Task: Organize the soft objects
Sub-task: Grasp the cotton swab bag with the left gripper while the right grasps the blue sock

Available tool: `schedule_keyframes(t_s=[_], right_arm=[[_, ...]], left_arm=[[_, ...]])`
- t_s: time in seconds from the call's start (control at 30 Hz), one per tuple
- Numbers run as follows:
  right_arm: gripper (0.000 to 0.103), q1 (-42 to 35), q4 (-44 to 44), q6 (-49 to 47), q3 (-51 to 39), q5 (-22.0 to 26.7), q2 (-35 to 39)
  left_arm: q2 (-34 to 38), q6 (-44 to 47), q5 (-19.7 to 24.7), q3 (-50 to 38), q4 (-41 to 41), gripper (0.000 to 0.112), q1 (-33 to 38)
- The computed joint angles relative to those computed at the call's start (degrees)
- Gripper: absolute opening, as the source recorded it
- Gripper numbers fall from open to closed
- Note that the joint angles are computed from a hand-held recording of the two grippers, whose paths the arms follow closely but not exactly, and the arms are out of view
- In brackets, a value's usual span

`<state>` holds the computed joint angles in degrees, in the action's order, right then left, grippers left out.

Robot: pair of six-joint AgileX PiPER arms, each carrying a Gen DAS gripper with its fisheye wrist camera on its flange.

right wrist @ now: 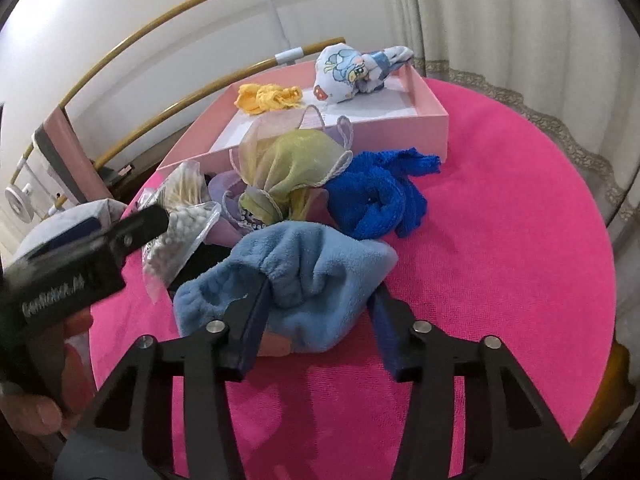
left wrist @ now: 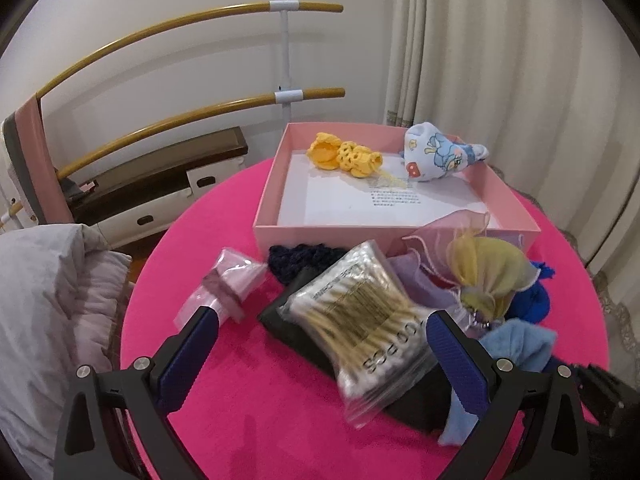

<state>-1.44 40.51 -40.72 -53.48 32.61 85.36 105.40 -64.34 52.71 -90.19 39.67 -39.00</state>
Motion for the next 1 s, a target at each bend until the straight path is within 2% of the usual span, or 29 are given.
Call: schedule_keyframes(t_s=[0.27,0.33,0.37,0.4,0.5,0.57,0.63,0.67,0.73,0.8,0.87,1.0], right_arm=[[0.036,-0.6,1.1,-2.2,-0.5,1.1,0.3],[0.036,-0.6,1.1,-2.5,-0.6,1.3,0.3],[0.036,-0.7,1.2,-2.7,-0.6,1.5,0.2],[0.036,-0.7,1.2,-2.8,-0.6,1.6,0.2],[0.037,-0.8,1.3,-2.9,-0.9,1.6,0.3],[0.039,-0.6,1.3,-2.7,-0.8,1.3,0.4],[0.039,-0.4,1.2,-2.4,-0.9,1.1,0.7],[0.039,-0.3,1.1,-2.3,-1.0,1.0,0.7],[0.036,-0.4,1.4,-2.8,-1.0,1.1,0.6],[0.022,-1.0,2.2,-3.7,-0.7,1.5,0.1],[0.017,-1.4,2.3,-4.1,-0.9,2.0,0.3],[0.013,-1.8,2.4,-4.3,-1.1,2.9,0.1]], left_arm=[[7.1,0.1,1.0,-7.6,-2.4,0.103,2.4],[6.6,-0.5,-1.4,-6.4,-3.3,0.097,3.3],[6.1,-0.9,-2.2,-5.5,-3.2,0.089,3.4],[5.8,-1.2,-2.7,-5.0,-2.9,0.088,3.6],[6.5,0.4,-2.0,-6.0,-3.1,0.092,3.8],[7.7,0.2,-0.2,-7.7,-2.1,0.102,3.5],[8.8,0.9,-1.3,-8.5,-2.2,0.096,3.9],[9.2,2.3,-2.4,-8.6,-3.8,0.079,4.4],[9.5,2.7,-3.3,-8.5,-4.2,0.073,4.6],[8.2,3.1,-5.6,-6.3,-4.3,0.058,4.7],[6.7,4.3,-7.4,-4.3,-5.4,0.050,4.9],[3.6,4.8,-10.5,0.0,-6.3,0.044,5.3]])
